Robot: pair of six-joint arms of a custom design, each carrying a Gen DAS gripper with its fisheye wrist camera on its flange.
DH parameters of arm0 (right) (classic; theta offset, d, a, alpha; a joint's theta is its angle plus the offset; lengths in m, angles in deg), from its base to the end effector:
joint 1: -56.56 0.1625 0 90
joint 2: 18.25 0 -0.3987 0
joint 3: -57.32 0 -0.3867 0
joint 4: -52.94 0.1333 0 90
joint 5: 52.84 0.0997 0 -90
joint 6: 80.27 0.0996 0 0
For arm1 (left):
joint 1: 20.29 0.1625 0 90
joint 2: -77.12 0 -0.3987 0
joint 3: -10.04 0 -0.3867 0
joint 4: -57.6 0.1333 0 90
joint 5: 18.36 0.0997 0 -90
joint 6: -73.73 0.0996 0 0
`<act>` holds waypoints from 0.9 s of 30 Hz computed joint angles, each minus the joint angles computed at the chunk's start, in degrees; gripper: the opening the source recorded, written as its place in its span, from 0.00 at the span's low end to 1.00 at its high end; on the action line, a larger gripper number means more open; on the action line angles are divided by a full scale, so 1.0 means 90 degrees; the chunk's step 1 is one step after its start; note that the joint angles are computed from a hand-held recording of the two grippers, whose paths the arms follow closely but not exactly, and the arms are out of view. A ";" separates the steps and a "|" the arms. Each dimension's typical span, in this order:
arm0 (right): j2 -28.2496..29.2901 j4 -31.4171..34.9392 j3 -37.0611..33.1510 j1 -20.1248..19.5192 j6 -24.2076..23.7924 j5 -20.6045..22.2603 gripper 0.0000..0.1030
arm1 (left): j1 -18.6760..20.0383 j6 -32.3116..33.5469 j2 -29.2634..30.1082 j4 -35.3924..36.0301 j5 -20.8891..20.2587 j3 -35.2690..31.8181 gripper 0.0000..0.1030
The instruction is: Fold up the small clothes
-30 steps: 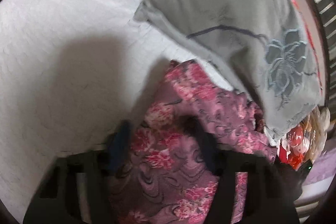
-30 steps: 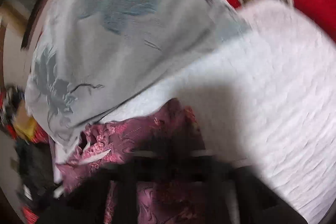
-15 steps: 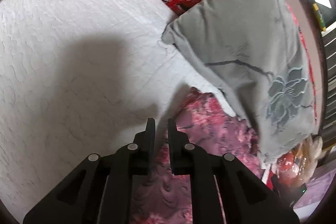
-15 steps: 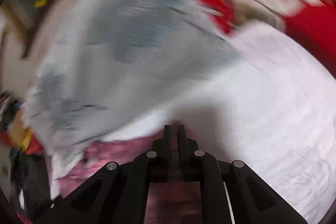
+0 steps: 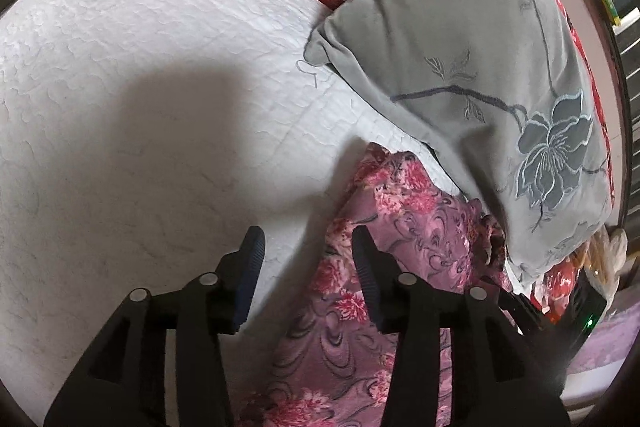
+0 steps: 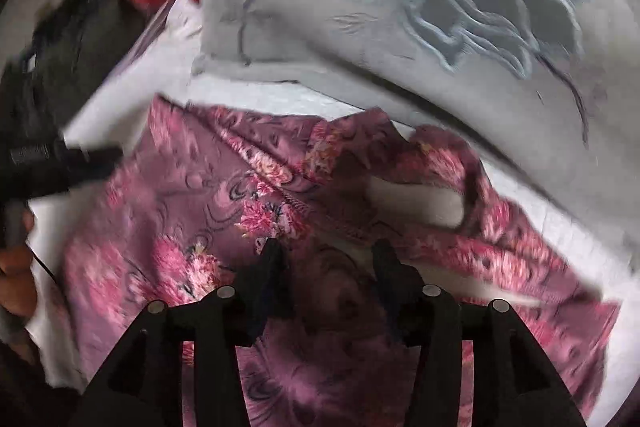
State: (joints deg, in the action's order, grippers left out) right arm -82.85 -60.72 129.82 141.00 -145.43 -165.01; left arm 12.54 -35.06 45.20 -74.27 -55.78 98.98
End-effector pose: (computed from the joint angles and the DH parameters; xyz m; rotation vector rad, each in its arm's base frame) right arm 0.0299 -0.6811 0.4078 1.2641 -2.3528 -0.0014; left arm -0.4137 -0.5197 -0.0356 -0.9496 2.3443 -1.1964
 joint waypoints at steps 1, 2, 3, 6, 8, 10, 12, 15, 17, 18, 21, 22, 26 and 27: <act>-0.0014 -0.0050 0.0052 0.0034 -0.0237 -0.0026 0.24 | -0.0004 0.0009 -0.0016 -0.0046 -0.0004 0.0022 0.42; 0.0013 0.0147 -0.0017 0.0071 -0.0394 -0.0038 0.07 | 0.0000 0.0026 -0.0027 -0.0087 -0.0016 0.0036 0.42; 0.0014 0.0145 -0.0005 0.0106 -0.0489 -0.0052 0.04 | -0.0007 0.0017 -0.0045 -0.0071 -0.0015 0.0044 0.43; -0.0106 -0.0546 0.0272 0.0219 -0.0787 0.0274 0.03 | -0.0022 -0.0123 -0.0090 0.0251 0.0012 -0.0016 0.45; 0.0126 -0.0285 -0.0254 0.0141 0.0070 0.0714 0.03 | -0.0029 -0.0276 -0.0125 0.0404 0.0009 -0.0019 0.48; 0.0285 -0.0499 -0.0343 0.0138 0.0453 0.0247 0.04 | -0.0022 -0.0289 -0.0151 0.0367 -0.0027 0.0024 0.49; 0.0368 -0.0965 -0.0108 0.0171 0.0276 -0.0529 0.09 | -0.0008 -0.0259 -0.0180 0.0269 -0.0081 0.0082 0.49; 0.0065 -0.0987 0.0156 0.0209 0.0465 0.0202 0.17 | -0.0001 -0.0209 -0.0198 0.0012 -0.0076 0.0166 0.49; -0.0014 -0.0032 -0.0047 0.0231 0.0995 0.1027 0.30 | 0.0018 -0.0038 -0.0161 -0.0083 -0.0126 0.0116 0.51; -0.0015 0.0162 -0.0064 0.0254 0.1040 0.1136 0.31 | 0.0036 0.0063 -0.0125 -0.0007 -0.0179 0.0030 0.53; 0.0041 0.0377 0.0311 0.0415 0.1181 0.1042 0.27 | 0.0062 0.0091 -0.0058 0.0247 -0.0221 -0.0145 0.54; 0.0081 0.0252 0.0496 0.0465 0.1242 0.0715 0.26 | 0.0070 0.0101 -0.0050 0.0253 -0.0235 -0.0160 0.54; -0.0080 -0.0433 0.0937 0.0474 0.1271 0.0547 0.29 | 0.0071 0.0194 -0.0049 0.0175 -0.0271 -0.0154 0.53; -0.0117 -0.0216 0.0762 0.0440 0.1554 0.0631 0.28 | 0.0064 0.0192 -0.0036 0.0284 -0.0278 -0.0209 0.53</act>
